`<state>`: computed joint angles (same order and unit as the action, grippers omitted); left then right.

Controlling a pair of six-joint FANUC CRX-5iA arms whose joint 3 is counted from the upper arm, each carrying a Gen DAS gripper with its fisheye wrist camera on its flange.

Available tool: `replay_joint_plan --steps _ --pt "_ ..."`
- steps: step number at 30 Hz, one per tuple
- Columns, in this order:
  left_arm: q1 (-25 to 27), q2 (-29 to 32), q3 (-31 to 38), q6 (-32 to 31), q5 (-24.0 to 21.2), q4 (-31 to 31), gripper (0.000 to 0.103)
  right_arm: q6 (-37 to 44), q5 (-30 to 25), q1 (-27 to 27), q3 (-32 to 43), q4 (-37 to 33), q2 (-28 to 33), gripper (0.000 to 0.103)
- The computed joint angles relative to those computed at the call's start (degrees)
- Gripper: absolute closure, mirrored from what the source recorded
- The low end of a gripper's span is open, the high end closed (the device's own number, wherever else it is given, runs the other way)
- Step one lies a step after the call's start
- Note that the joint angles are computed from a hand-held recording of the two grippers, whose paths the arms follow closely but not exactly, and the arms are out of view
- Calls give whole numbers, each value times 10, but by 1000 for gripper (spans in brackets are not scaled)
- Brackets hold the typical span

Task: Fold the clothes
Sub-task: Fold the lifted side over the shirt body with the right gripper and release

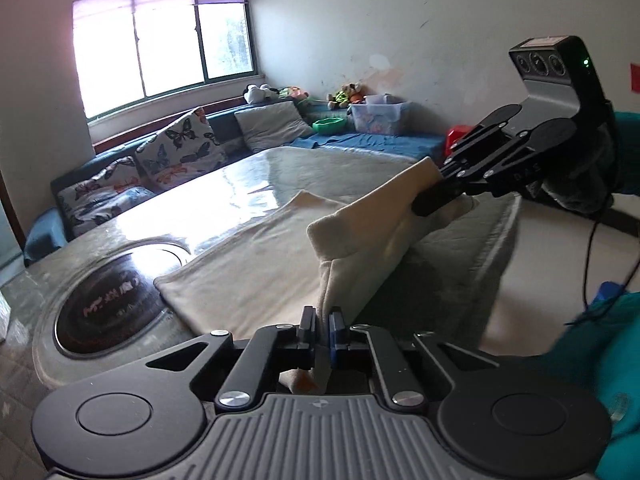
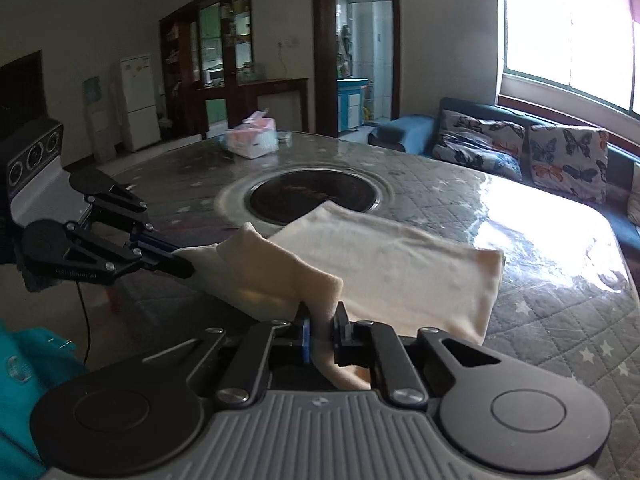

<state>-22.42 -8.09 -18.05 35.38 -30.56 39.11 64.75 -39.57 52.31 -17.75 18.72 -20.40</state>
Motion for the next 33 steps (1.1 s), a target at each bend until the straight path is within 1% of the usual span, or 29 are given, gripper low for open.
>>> replay_joint_plan --steps 3,6,7,9,11,12,16,18,20,21,22,23,24,26,27,28,30,33 --pt "3 2 5 5 4 -2 96 12 -11 4 11 -5 -2 94" --pt "7 20 22 9 19 -1 96 36 -10 -9 37 -14 21 94" --pt "9 31 32 13 29 1 96 46 -8 -16 49 -20 32 94" --pt "14 59 64 38 40 -19 96 66 -4 -33 76 -34 58 94" --pt "20 88 96 54 48 -30 96 104 -1 -55 111 -56 89 94" --pt "24 105 119 72 47 -47 96 121 0 -66 129 -65 106 94" --pt "33 180 227 201 27 -171 96 205 -22 -109 225 -119 189 94" --pt "37 218 277 266 7 -215 96 225 -31 -124 267 -132 233 94" --pt "34 250 321 338 -12 -280 96 236 -41 -136 306 -141 273 94" --pt "34 258 326 363 -10 -299 96 225 -35 -138 312 -133 289 93" --pt "29 271 347 401 -20 -336 95 208 -26 -139 313 -119 304 93" --pt "28 281 359 419 -29 -349 95 202 -25 -142 318 -117 317 93" --pt "27 290 371 437 -38 -362 93 186 -24 -143 319 -109 327 90" --pt "22 301 389 467 -52 -390 92 131 -18 -144 311 -81 343 89" --pt "22 304 391 471 -54 -394 91 107 -14 -144 305 -68 346 89" --pt "21 303 394 480 -57 -403 87 85 -9 -144 294 -58 342 88" --pt "18 303 401 502 -64 -425 84 28 7 -143 260 -23 325 87" --pt "15 294 398 522 -66 -435 84 -5 17 -140 222 0 296 87"
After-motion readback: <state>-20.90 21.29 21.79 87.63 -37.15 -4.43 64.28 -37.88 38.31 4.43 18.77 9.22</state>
